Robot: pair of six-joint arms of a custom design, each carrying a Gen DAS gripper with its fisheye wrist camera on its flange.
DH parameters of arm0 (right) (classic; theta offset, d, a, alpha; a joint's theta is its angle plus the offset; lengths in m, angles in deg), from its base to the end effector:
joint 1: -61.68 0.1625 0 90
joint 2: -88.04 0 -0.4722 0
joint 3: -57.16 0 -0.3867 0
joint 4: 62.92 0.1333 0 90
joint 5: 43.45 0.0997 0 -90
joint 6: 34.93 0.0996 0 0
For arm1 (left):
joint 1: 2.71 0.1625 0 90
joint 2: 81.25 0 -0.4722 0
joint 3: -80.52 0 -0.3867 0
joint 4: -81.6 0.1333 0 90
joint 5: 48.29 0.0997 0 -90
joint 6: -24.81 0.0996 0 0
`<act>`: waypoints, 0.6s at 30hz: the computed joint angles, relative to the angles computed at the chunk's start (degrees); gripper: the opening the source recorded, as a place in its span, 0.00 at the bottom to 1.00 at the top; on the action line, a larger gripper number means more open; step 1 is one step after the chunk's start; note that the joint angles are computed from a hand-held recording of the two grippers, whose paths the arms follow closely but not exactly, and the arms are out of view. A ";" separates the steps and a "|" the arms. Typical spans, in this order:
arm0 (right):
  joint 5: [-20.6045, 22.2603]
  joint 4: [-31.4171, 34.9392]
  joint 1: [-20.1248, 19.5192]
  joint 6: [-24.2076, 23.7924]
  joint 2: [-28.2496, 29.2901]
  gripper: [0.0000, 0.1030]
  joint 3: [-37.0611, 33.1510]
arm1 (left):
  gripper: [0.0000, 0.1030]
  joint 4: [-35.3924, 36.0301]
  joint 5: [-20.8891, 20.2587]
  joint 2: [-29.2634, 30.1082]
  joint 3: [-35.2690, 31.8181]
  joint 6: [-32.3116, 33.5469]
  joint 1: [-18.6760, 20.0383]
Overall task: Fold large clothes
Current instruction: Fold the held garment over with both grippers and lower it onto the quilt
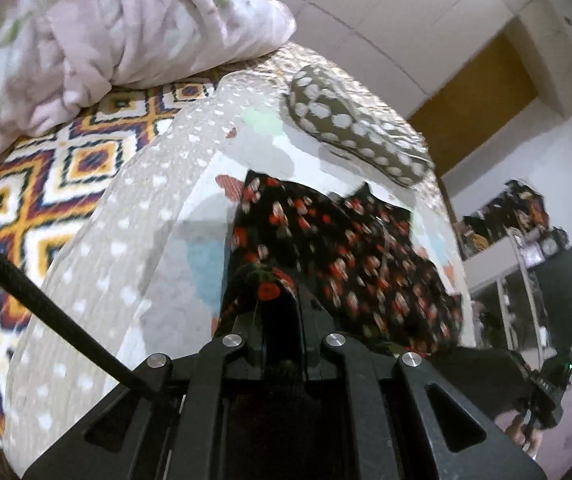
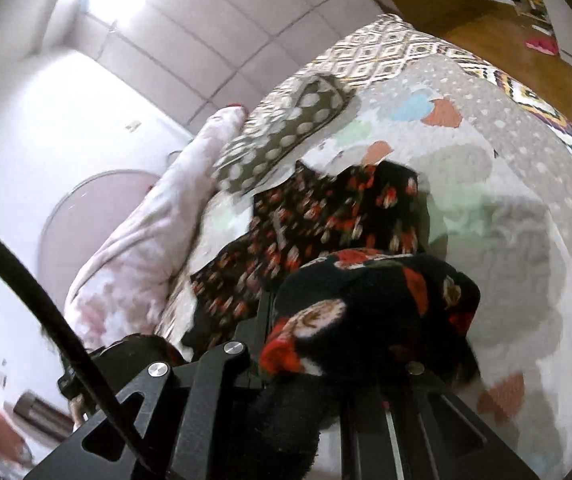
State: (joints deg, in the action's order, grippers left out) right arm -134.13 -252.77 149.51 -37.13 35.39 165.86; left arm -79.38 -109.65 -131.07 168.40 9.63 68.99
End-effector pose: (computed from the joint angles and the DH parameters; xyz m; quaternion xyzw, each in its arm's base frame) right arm 0.1077 -0.6479 0.2142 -0.0020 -0.9278 0.3725 0.0197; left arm -0.0606 -0.7597 0.2657 -0.0448 0.9308 -0.3312 0.1481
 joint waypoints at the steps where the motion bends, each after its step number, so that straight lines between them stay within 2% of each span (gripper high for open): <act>1: -1.16 1.13 0.00 0.90 1.06 0.12 -2.08 | 0.10 1.54 0.81 1.54 -2.53 -0.29 0.35; 5: -3.94 6.51 -0.73 4.68 5.54 0.13 -10.89 | 0.10 6.97 2.39 6.20 -10.35 -1.24 1.77; 9: -3.74 13.65 -2.15 8.12 9.03 0.19 -18.58 | 0.11 12.58 -0.20 9.96 -17.34 -2.75 3.81; 11: -1.29 16.70 -3.25 9.86 10.26 0.33 -21.55 | 0.12 14.23 -4.03 11.01 -20.04 -3.94 5.12; 12: 0.80 17.78 -3.96 10.75 10.86 0.36 -23.01 | 0.13 14.75 -7.05 11.51 -21.44 -4.73 5.97; 14: 6.42 18.01 -5.58 12.64 12.00 0.52 -25.29 | 0.16 14.32 -12.12 12.20 -23.11 -6.01 7.27; 16: 10.11 17.28 -6.66 14.92 12.88 0.55 -26.70 | 0.21 12.97 -16.70 13.13 -24.73 -7.75 8.37; 18: 12.71 13.75 -7.78 19.00 14.12 0.62 -27.88 | 0.27 11.20 -20.46 14.12 -26.06 -9.73 9.20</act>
State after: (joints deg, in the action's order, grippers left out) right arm -121.42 -239.02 141.73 -18.13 49.51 137.98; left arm -68.18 -130.10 -116.96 142.34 -0.10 78.19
